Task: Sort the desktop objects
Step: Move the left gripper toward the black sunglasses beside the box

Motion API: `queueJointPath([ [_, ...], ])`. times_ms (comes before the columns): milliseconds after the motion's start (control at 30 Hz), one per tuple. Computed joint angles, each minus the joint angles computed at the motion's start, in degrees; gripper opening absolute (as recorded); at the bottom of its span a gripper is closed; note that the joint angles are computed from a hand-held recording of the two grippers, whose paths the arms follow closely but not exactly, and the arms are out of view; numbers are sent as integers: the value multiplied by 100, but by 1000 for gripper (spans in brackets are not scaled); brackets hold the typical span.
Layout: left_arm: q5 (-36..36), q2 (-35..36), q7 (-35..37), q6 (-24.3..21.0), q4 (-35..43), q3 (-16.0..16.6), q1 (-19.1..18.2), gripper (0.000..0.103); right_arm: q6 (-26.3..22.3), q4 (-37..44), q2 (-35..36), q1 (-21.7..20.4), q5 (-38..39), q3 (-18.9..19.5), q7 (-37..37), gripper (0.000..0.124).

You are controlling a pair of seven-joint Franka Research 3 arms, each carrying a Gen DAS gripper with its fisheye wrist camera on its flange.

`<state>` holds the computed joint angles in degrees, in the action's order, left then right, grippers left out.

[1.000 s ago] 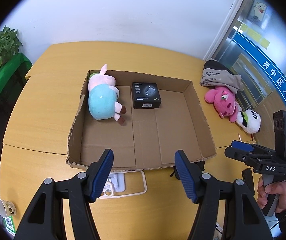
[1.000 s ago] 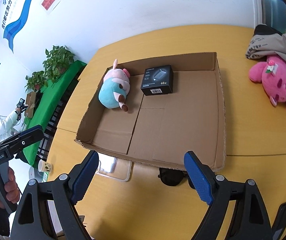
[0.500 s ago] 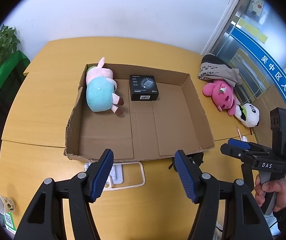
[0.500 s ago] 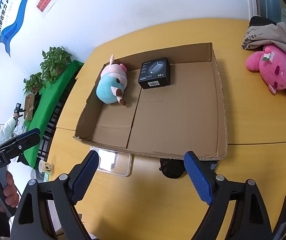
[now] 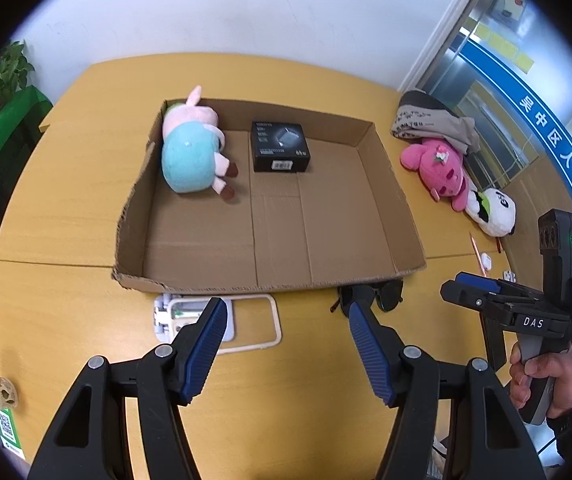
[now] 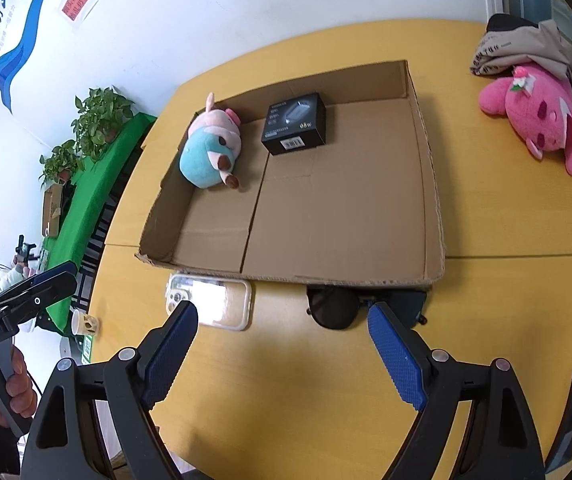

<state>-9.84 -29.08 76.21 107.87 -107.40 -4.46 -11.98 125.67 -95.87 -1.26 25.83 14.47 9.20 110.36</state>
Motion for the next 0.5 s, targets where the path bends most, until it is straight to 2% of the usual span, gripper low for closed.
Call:
queueJointPath([
  [500, -720, -129, 617, -171, -805, 7, -478, 63, -39, -1382, -747, -209, 640, -108, 340, 90],
])
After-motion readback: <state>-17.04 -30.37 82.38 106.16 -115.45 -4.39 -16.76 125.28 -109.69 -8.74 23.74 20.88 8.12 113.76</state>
